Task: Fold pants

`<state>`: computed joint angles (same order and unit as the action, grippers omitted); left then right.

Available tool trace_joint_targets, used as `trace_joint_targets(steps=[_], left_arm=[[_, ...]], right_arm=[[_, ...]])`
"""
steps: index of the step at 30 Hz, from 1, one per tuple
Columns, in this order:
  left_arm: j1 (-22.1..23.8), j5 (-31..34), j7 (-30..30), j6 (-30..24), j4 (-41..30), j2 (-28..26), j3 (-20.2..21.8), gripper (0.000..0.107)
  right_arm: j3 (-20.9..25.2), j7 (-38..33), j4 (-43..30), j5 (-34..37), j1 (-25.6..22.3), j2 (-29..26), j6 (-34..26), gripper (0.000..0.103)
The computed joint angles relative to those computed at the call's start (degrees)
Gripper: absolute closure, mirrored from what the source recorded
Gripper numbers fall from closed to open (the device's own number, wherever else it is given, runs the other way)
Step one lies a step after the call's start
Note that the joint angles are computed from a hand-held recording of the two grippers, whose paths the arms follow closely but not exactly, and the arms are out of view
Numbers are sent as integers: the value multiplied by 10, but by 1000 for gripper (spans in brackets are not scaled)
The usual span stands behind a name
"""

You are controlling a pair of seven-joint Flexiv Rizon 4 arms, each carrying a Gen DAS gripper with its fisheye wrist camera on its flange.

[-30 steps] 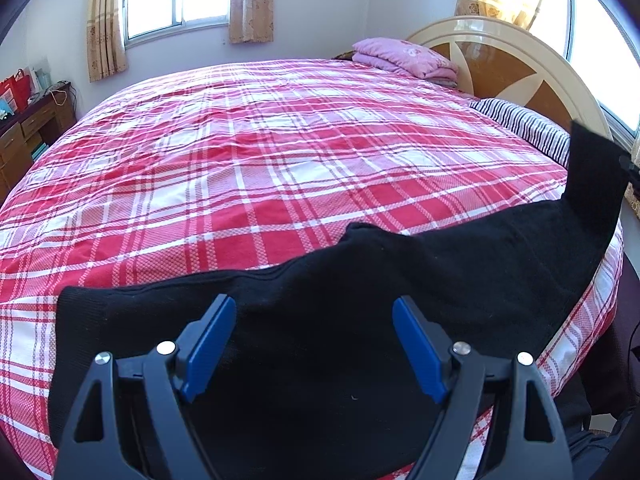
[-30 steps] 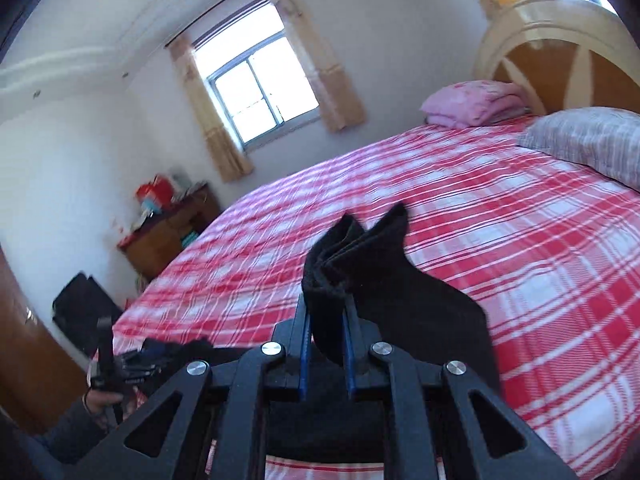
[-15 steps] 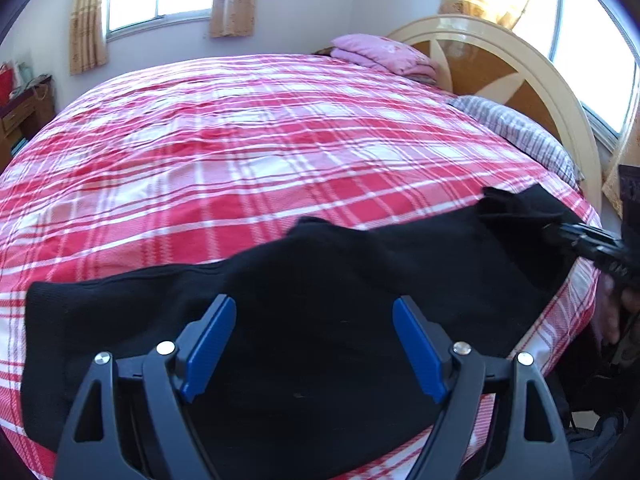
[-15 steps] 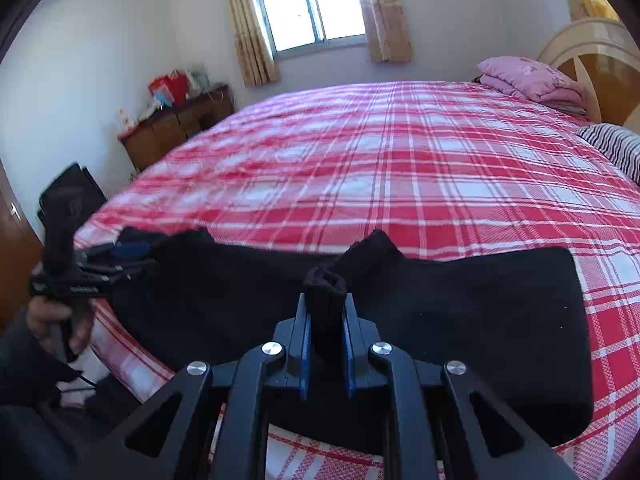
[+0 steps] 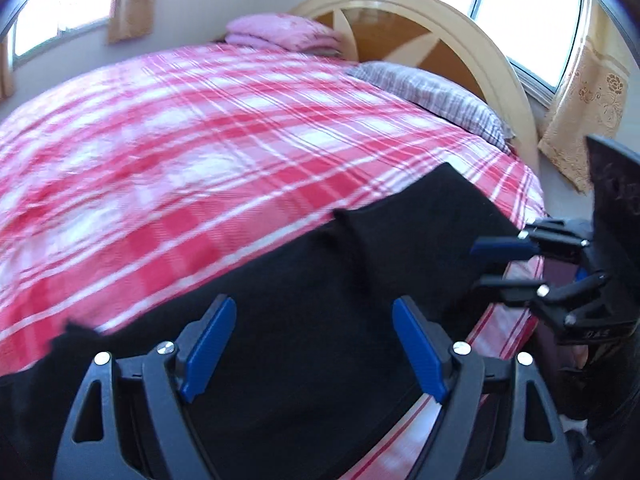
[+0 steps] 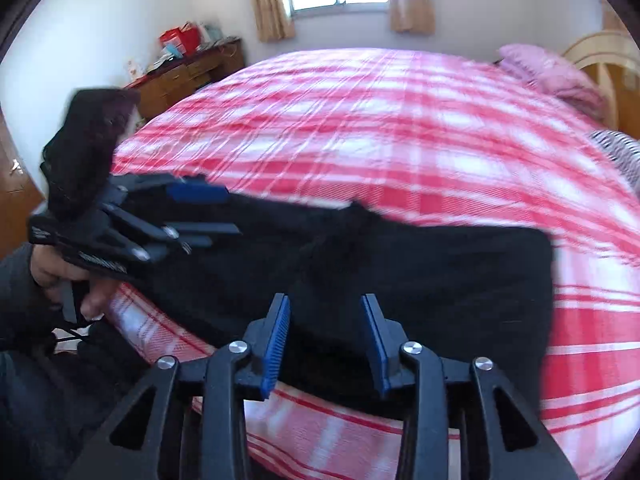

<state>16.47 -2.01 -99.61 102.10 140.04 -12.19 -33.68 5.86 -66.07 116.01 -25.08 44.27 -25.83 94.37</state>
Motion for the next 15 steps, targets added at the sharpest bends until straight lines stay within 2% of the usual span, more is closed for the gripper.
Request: trace_joint_targets(steps=[1, 3, 4, 7, 9, 10, 11, 14, 15], left_arm=[[17, -2, -2, -4, -10, -16, -25, 24], [34, -8, -7, -12, -33, -52, -57, 34], [39, -11, -10, -15, -42, -67, -67, 40], [52, -15, -19, -22, -63, -110, -93, 49], [14, -19, -26, -26, -72, -107, -56, 57], [4, -11, -30, -27, -74, -104, -45, 73], [10, -13, -23, -29, -73, -103, -52, 95], [81, -8, -30, -7, -43, -95, -129, 94], [93, 1, -36, -4, -37, -86, -138, 94]], right_arm=[[-43, 17, 11, -1, 26, 9, 9, 64], [-75, 37, 14, 10, 39, 14, 15, 64], [-66, 45, 11, 20, 24, 12, 18, 64], [-24, 43, -1, 33, -21, 4, 19, 64], [-44, 46, -2, 32, -7, 1, 18, 64], [-46, 45, -4, 31, -7, -1, 16, 64], [-44, 45, -7, 31, -10, -4, 15, 64], [-39, 47, -12, 38, -18, -12, 22, 64], [-41, 51, -13, 43, -17, -13, 27, 64]])
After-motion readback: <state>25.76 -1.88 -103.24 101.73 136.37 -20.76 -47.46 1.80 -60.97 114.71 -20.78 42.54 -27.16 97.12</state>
